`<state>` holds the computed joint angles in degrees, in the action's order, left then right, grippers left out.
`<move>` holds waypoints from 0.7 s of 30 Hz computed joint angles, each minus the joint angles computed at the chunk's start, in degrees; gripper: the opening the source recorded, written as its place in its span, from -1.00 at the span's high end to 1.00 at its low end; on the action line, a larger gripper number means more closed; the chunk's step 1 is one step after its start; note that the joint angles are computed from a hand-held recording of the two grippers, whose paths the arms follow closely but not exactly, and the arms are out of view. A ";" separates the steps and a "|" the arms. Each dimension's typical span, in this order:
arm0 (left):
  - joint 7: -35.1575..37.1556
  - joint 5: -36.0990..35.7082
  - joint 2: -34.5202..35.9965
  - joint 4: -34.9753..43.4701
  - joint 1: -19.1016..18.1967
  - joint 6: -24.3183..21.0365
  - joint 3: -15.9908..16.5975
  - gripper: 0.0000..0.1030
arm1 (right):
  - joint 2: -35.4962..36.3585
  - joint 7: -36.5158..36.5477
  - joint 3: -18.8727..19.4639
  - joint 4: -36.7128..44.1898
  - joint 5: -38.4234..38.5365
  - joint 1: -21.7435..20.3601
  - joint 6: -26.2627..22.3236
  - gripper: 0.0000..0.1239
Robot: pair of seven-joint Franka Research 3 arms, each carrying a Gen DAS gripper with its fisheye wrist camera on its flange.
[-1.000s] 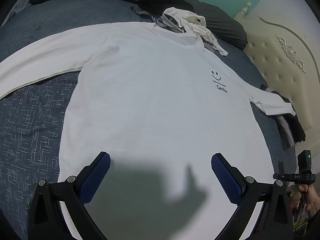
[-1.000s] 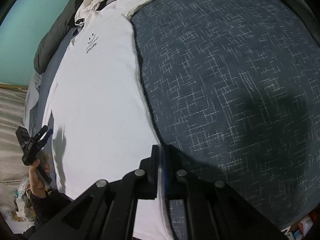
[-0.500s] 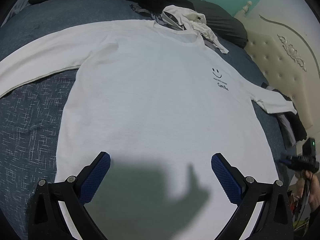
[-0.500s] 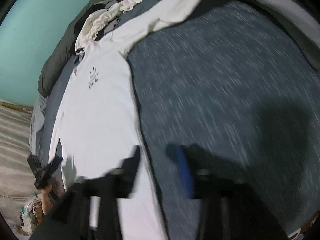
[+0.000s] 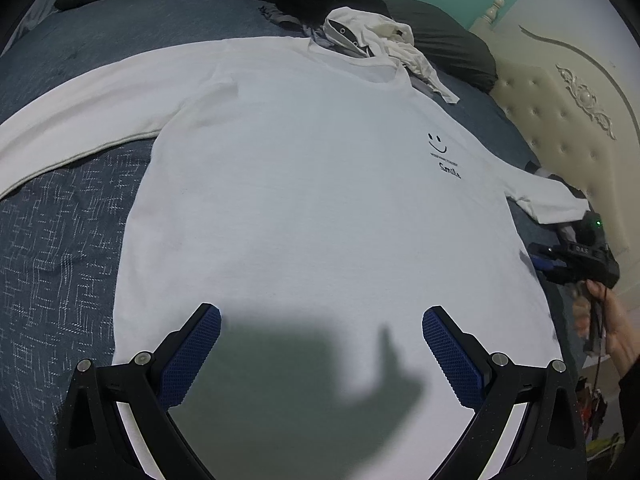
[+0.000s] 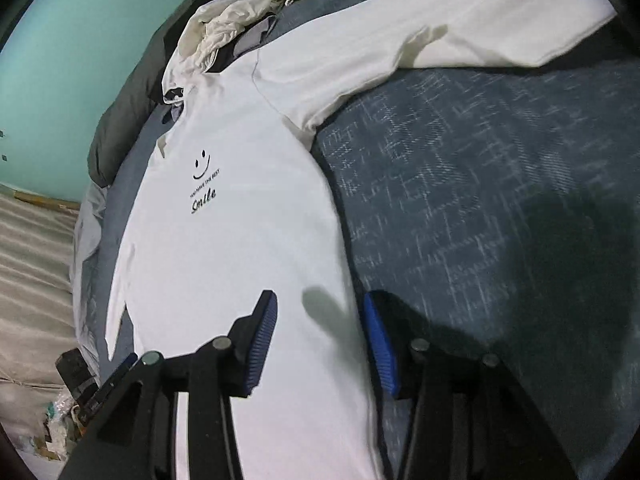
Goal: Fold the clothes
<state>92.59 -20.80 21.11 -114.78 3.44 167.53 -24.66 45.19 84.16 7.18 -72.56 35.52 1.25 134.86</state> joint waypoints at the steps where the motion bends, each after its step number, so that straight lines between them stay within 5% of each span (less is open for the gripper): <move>1: 0.04 0.02 0.05 0.08 0.04 -0.07 -0.05 -1.00 | 0.34 -0.26 0.19 0.28 0.19 -0.16 -0.11 0.51; 4: -0.18 0.34 0.30 0.34 -0.12 -0.39 0.18 -1.00 | 0.64 -0.18 -0.38 0.69 -0.82 0.16 -0.67 0.86; 7: -0.45 0.57 0.56 0.52 -0.21 -0.79 0.30 -1.00 | 0.55 0.11 -0.67 0.49 -1.30 0.17 -0.29 0.94; 21: -0.74 1.27 0.61 0.54 -0.44 -1.29 0.66 -1.00 | 1.03 -2.76 1.61 0.60 3.13 -2.55 1.76 0.93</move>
